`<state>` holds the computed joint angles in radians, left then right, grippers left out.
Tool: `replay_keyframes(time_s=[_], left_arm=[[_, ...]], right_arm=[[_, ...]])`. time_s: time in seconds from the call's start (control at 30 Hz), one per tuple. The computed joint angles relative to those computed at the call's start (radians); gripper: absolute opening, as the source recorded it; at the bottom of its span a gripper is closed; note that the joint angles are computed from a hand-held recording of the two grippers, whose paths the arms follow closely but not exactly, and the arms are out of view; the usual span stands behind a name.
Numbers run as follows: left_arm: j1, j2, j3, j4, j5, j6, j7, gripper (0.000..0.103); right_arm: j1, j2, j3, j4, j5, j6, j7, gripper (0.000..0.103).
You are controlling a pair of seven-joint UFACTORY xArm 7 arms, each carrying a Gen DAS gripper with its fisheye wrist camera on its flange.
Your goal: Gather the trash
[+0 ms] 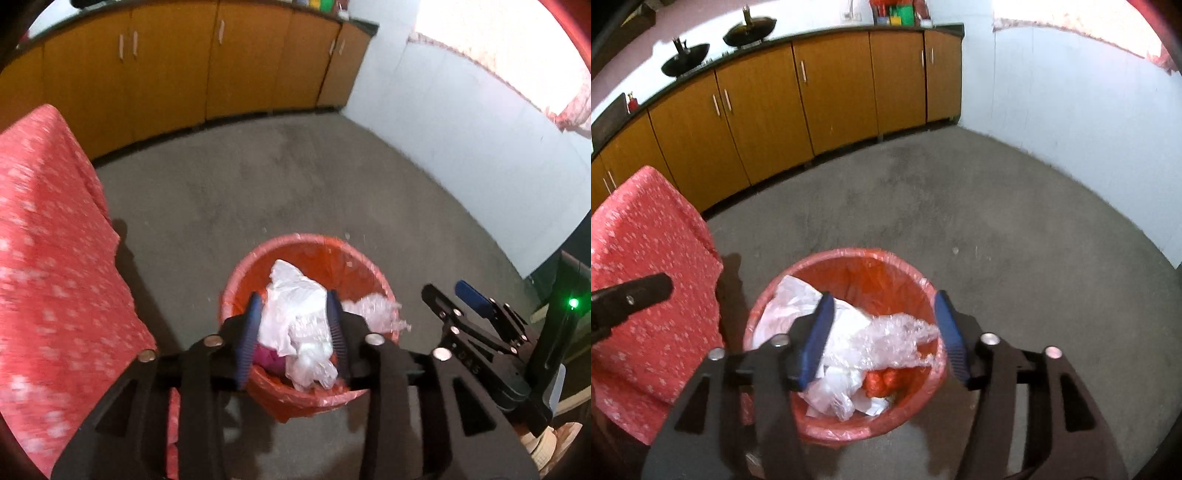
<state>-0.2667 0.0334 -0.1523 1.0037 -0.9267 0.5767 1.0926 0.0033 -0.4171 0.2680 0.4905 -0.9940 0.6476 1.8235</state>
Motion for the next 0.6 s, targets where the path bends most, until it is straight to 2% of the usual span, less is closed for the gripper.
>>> replay_keyframes(time_s=[0.13, 0.2, 0.3, 0.4, 0.6], left_arm=[[0.013, -0.101, 0.029, -0.047, -0.102, -0.024, 0.112, 0.057], [0.005, -0.160, 0.054, -0.082, -0.161, -0.059, 0.190, 0.069], [0.002, -0.246, 0.104, -0.125, -0.219, -0.079, 0.239, 0.084], [0.010, -0.323, 0.161, -0.159, -0.253, -0.091, 0.242, 0.095], [0.049, -0.433, 0.263, -0.199, -0.236, -0.115, 0.195, 0.100]], right_arm=[[0.034, -0.083, 0.060, 0.031, 0.017, 0.115, -0.016, 0.084], [0.048, -0.114, 0.097, 0.056, 0.019, 0.180, -0.017, 0.099], [0.068, -0.130, 0.180, 0.131, 0.015, 0.322, 0.004, 0.099], [0.108, -0.121, 0.207, 0.209, 0.017, 0.402, -0.026, 0.099], [0.170, -0.046, 0.289, 0.382, -0.045, 0.549, -0.075, 0.099]])
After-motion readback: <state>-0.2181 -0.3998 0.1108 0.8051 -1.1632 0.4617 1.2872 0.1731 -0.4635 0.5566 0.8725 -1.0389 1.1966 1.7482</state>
